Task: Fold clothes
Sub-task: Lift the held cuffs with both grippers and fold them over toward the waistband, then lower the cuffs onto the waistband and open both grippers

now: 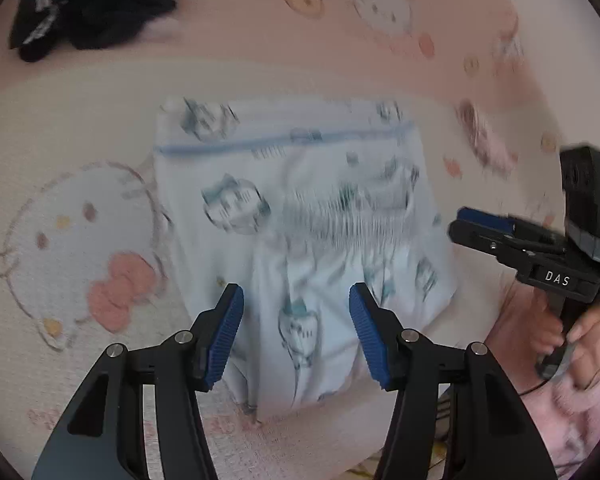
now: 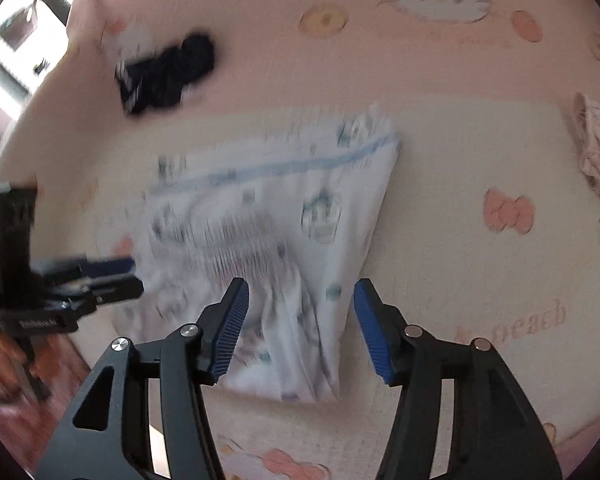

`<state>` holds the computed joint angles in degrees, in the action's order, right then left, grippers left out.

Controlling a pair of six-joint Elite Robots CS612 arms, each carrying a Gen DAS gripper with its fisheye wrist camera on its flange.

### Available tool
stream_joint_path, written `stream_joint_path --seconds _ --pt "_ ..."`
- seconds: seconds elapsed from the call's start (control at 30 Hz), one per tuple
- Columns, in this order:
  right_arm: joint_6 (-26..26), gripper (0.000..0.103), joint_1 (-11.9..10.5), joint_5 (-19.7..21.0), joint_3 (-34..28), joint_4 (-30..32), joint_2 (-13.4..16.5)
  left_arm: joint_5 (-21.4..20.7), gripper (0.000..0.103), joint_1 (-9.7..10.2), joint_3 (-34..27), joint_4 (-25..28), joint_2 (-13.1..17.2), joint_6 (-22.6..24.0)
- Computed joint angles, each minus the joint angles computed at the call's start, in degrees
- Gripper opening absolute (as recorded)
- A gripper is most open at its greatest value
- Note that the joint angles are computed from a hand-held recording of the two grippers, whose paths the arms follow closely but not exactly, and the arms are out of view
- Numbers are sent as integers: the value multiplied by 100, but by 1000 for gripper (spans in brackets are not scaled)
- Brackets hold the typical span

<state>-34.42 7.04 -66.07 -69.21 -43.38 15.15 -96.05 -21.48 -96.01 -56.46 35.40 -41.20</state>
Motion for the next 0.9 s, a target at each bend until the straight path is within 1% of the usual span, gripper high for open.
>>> stream_joint_path --seconds 0.07,0.1,0.13,0.17,0.2,0.23,0.27,0.3,0.33,0.43,0.53,0.57,0.6,0.67,0.77,0.8,0.83,0.9 --pt "-179 56 61 -255 -80 94 63 230 57 -96 38 157 -16 130" --pt "-259 56 98 -326 -139 88 110 331 53 -131 46 161 -24 193" --pt "-340 55 134 -397 -196 80 158 365 33 -151 57 144 -32 255" --pt "-412 49 161 -434 -254 64 200 344 23 -153 78 121 -44 283" --pt "-462 46 157 -368 -314 22 229 361 19 -160 94 110 -58 298" --pt "-516 40 156 -314 -364 -20 253 464 16 -177 98 123 -74 283" --pt "-575 33 164 -310 -383 -64 261 567 14 -194 102 137 -89 268" --pt "-611 28 169 -330 -398 -123 261 670 13 -216 102 152 -108 261" --pt "-646 21 174 -350 -413 -184 262 781 12 -248 93 172 -136 284" --pt "-667 16 143 -203 -442 -330 231 1040 11 -313 74 115 -211 397" --pt "-618 16 116 -114 -396 -473 167 1071 11 -301 137 -23 -294 505" --pt "-588 18 127 -181 -311 -513 121 1041 11 -291 163 -47 -316 550" --pt "-550 23 136 -218 -225 -549 78 980 11 -279 183 -43 -324 575" --pt "-414 46 137 -108 -34 -602 13 819 11 -226 167 59 -288 568" --pt "-341 47 101 220 134 -609 -48 654 11 -198 129 86 -183 370" --pt "-413 48 103 281 197 -573 -65 603 11 -190 111 75 -147 309" --pt "-501 50 103 324 265 -526 -86 578 11 -181 86 65 -117 261" --pt "-722 50 133 211 438 -320 -142 579 12 -179 48 22 -72 169"
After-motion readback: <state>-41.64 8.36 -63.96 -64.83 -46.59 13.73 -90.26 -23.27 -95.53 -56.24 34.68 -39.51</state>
